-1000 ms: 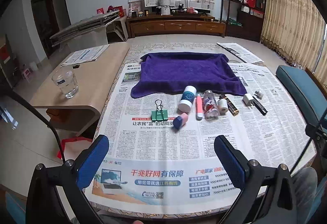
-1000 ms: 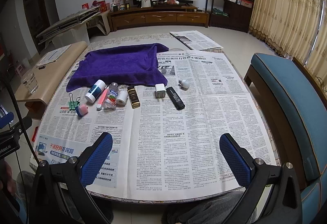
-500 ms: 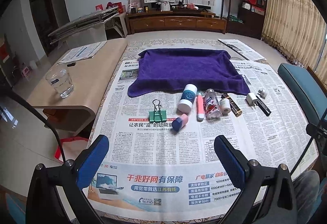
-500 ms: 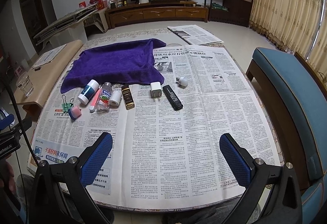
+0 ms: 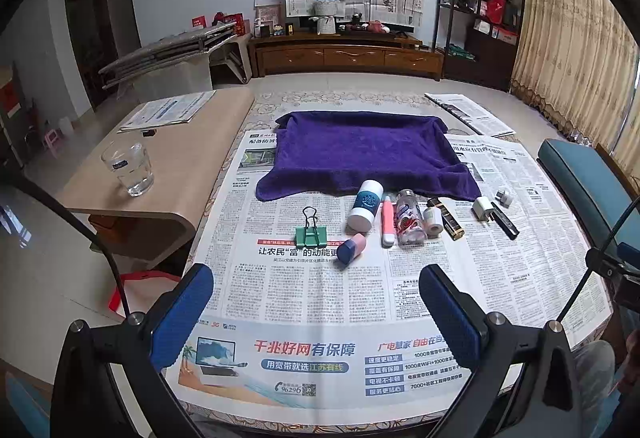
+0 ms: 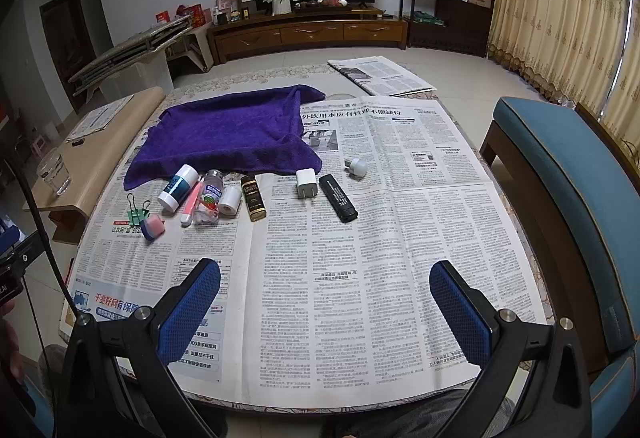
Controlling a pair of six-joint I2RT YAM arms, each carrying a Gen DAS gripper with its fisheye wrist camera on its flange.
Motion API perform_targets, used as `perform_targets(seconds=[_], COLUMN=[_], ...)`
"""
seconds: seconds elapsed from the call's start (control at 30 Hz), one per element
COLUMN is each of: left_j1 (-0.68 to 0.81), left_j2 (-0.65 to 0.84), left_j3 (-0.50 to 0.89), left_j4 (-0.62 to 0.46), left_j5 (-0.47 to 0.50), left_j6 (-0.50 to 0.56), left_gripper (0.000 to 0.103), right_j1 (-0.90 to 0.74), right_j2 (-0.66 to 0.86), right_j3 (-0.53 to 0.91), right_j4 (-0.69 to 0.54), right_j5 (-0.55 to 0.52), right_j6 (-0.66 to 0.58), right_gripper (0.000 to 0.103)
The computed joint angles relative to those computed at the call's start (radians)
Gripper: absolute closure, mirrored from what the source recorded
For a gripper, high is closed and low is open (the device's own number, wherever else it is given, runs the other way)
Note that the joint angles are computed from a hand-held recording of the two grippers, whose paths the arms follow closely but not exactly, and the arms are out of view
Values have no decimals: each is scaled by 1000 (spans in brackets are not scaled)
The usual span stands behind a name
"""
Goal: Organize rigid objects
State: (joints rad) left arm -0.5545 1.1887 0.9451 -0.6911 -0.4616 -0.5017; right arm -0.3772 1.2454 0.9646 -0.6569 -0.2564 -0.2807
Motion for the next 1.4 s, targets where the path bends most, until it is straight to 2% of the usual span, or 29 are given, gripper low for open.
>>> perform_targets(seconds=[0.7,0.8,0.9,1.2,1.4], left_j1=[22,26,75,254,308], left_j2=[-29,2,61,356,530], left_j3=[-7,0,-11,-8,40], left_j4=[-8,1,64,324,407], left_j5=[16,3,30,197,217], left_j6=[-9,-4,19,124,165], left_gripper=[0,0,0,0,0], right_j1=[-19,-34,-42,-23,10], right_j2=[-25,-28,10,214,329], right_j3=[26,21,25,64,102], right_j4=[-41,-33,-5,120,180], right_j5=[-26,-31,-40,-10,21], right_j6=[-16,-24,-36,-21,-19], right_gripper=[0,0,0,0,0])
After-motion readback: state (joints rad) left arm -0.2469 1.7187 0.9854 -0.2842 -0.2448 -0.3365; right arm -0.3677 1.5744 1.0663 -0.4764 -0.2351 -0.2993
